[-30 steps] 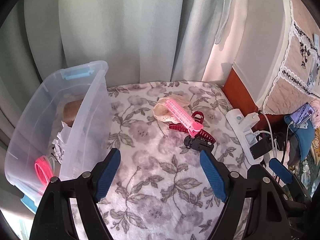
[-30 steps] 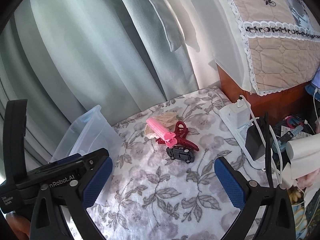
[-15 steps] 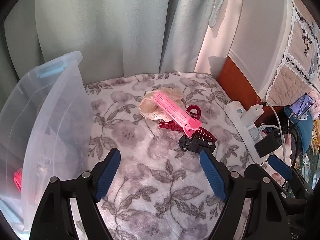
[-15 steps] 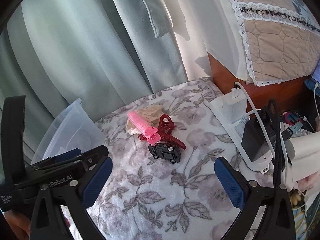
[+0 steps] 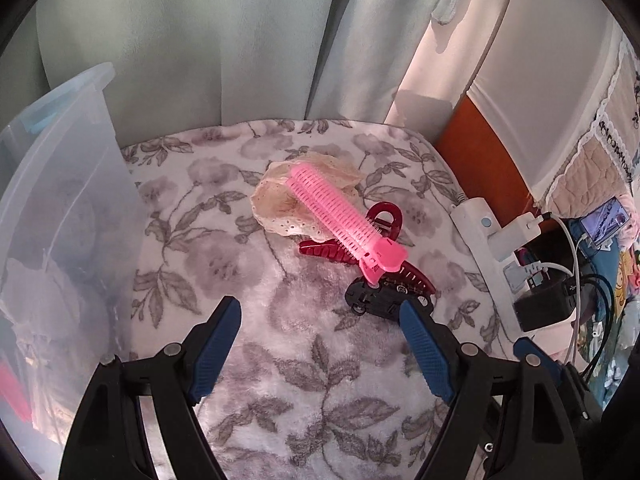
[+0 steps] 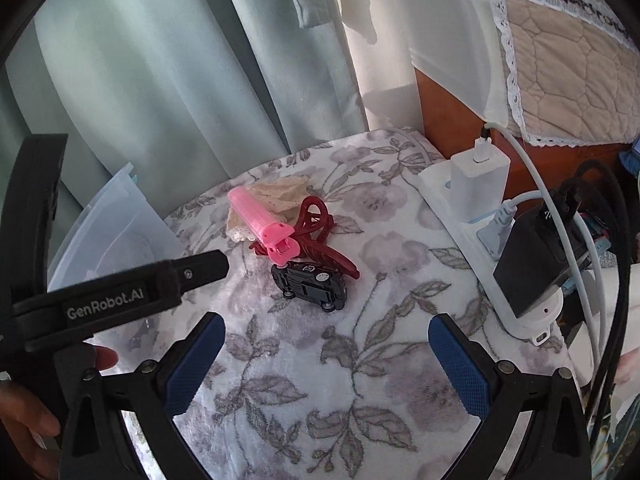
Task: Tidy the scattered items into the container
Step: 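Grasp the pink hair rollers with the left tool while the right tool grasps the black toy car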
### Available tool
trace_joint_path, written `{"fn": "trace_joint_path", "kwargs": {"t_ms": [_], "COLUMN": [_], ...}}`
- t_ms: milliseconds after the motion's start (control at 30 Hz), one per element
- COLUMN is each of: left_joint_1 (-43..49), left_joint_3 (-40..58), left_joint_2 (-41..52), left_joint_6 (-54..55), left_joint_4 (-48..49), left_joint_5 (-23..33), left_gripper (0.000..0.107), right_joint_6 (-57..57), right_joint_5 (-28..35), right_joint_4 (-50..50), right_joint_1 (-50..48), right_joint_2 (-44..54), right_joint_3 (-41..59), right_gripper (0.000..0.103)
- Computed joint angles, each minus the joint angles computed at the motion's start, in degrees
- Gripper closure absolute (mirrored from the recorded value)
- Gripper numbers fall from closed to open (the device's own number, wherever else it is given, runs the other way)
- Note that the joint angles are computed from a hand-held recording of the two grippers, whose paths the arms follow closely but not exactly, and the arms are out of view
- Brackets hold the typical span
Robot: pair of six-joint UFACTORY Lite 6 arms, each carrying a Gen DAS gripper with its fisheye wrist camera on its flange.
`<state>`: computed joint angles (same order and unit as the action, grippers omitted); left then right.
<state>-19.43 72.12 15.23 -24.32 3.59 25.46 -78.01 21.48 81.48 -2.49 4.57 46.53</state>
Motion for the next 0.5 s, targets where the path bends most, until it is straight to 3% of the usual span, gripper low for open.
{"fn": "trace_joint_path", "kwargs": {"t_ms": [233,500], "left_joint_1": [0.9,1.3], "left_joint_3": [7.0,16.0], "left_joint_2": [7.7,15.1], "left_joint_6": [6.8,10.5], "left_joint_4": [-9.1,-12.8], "left_joint_5": [-0.1,0.7], "left_gripper": [0.025,0.031], "right_joint_6": [-5.3,-9.5], "right_joint_5": [3.4,1.8], "right_joint_4": [4.1,7.7], "right_joint_1": [-0.6,1.3], "right_joint_2": [5.6,8.9], "right_joint_3": [2.2,3.5], "right_gripper": [0.005,0.011]}}
